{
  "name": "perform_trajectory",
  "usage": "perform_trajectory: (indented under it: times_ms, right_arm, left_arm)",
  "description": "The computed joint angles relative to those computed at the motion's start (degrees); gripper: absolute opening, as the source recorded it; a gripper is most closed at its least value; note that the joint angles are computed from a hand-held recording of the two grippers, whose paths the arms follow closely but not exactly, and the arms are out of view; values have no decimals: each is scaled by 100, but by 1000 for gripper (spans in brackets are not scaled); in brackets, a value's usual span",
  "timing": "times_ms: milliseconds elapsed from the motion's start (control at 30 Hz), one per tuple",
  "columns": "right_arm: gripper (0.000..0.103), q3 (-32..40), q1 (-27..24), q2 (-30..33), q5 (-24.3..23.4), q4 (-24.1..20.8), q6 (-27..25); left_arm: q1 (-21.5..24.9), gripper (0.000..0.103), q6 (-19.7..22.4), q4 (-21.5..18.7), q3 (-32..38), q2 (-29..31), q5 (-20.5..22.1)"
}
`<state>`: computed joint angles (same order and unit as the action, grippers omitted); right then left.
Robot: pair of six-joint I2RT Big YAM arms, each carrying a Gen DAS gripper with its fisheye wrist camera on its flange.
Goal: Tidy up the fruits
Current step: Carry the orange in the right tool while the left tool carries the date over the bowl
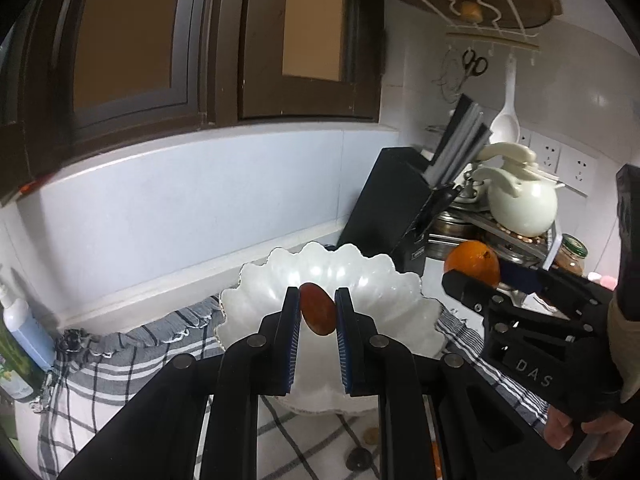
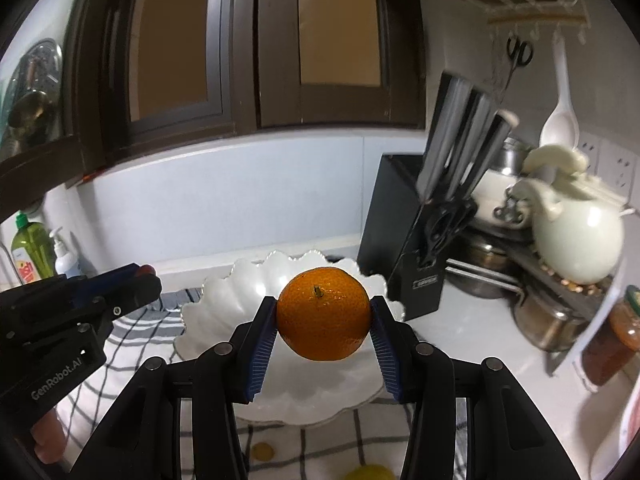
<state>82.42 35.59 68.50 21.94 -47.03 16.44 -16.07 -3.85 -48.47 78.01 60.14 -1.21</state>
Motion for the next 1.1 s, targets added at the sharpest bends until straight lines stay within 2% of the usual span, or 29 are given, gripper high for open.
perform_trajectory:
  times_ms: [167,500,1100]
  right_arm:
    - [47,260,-271,389,-371,-177,-33]
    - [47,731,-536,1048,-647,-658,-367]
    - [47,948,-705,1650,-1185,-1286,-433]
  left_arm:
    - [92,18,21,-115,249,418,111]
    - [204,18,-6,-434,469,1059,193]
    - [248,19,96,-1012,703,1747,256]
